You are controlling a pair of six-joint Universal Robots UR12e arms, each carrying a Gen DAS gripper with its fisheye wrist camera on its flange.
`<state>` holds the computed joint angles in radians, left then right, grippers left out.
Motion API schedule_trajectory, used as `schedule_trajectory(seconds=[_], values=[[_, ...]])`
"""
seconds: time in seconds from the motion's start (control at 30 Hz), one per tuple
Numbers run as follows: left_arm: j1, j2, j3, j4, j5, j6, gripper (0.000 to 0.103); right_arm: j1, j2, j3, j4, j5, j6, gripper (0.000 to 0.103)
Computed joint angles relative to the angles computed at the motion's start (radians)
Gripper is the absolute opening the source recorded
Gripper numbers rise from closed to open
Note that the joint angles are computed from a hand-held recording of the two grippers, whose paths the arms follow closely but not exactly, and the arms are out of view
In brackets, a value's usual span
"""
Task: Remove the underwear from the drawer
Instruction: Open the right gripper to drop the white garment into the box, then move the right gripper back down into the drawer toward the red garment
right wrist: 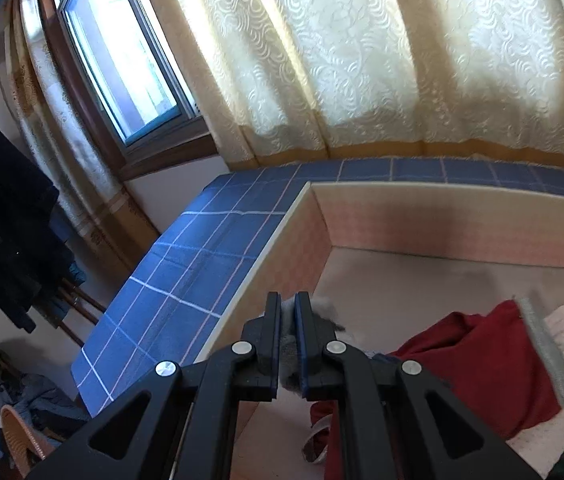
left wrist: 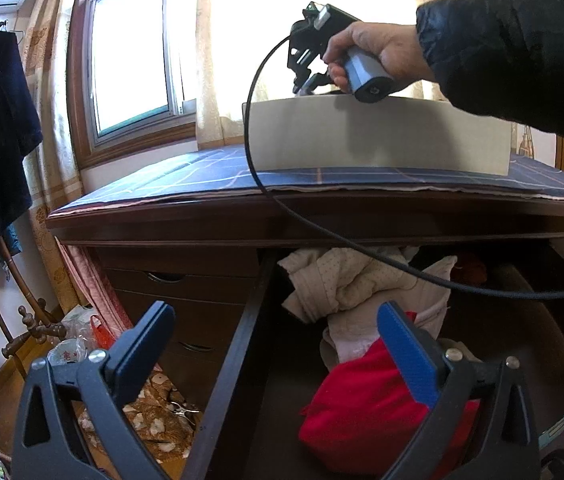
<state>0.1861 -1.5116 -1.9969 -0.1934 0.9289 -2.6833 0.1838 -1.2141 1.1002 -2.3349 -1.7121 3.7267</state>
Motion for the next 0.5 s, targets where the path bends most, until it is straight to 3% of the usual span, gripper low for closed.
schedule_trajectory(seconds=[0.17, 0.5], values=[[0.0, 0.0, 0.001, -0.001, -0.002, 0.0, 0.103, -0.01, -0.011, 0.014, -0.006, 0.073, 0.026, 0.009], [-0.003, -0.001, -0.002, 0.015, 0.01, -0.007, 0.103, 0.01, -0.083, 0.123, -0.198, 0.03, -0.031, 0.01]])
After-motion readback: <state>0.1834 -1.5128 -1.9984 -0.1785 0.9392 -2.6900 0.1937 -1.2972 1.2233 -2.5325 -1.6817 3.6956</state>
